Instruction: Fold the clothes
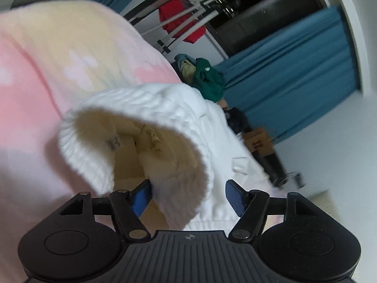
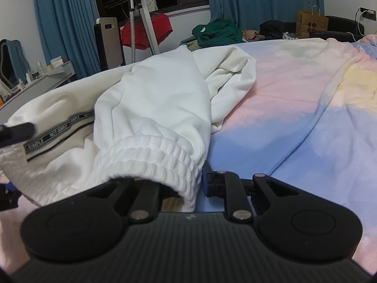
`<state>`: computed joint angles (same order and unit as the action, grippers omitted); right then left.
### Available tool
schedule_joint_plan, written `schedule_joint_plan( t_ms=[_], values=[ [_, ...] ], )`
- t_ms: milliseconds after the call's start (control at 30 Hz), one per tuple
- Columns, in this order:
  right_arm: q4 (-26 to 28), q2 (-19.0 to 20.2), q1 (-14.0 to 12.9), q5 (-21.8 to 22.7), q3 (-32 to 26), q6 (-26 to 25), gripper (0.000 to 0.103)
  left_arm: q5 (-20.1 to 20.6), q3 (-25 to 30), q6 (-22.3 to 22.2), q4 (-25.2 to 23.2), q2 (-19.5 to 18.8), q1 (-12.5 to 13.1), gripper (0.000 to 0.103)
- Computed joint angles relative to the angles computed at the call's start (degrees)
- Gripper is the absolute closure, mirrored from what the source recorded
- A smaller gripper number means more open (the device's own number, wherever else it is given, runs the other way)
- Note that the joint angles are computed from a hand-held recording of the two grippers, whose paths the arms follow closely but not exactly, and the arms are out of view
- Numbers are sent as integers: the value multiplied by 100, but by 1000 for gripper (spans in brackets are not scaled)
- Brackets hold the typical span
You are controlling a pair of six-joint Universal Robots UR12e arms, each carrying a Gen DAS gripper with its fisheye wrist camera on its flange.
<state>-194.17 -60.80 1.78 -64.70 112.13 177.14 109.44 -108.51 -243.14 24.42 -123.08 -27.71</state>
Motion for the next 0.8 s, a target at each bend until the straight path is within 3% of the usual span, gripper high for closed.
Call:
schedule_joint_plan(
  t_ms=[33,100,233,300,400,433,500,600,667,800],
  values=[
    [-41,11,-7,20,6,12,84,82,31,35,-104,5,7,53],
    [-103,40,-10,22,20,13,83,258,57,-76,-101,-8,27,83],
    [-321,108,2,-39,60,-42,80,714,-13,-312,541,-85,-1,85],
    [-580,162,44,-191,98,-203,66,884,-50,-380,689,-57,-20,86],
    [-740,189,75,-255,136,-381,62,1050,-131,-367,1001,2,-24,86],
    [-676,161,53,-84,146,-399,61,1104,-158,-306,1073,33,-20,86],
    [-552,87,4,334,175,-431,75,1153,-204,-230,1175,96,28,87],
    [-551,-154,-37,839,335,-176,75,1146,-348,-176,1149,315,155,88],
    [-536,-325,-47,1294,453,-12,75,933,-495,-105,1021,582,335,89],
    [-760,-541,134,1922,590,242,76,425,-710,523,622,1155,794,89]
  ],
)
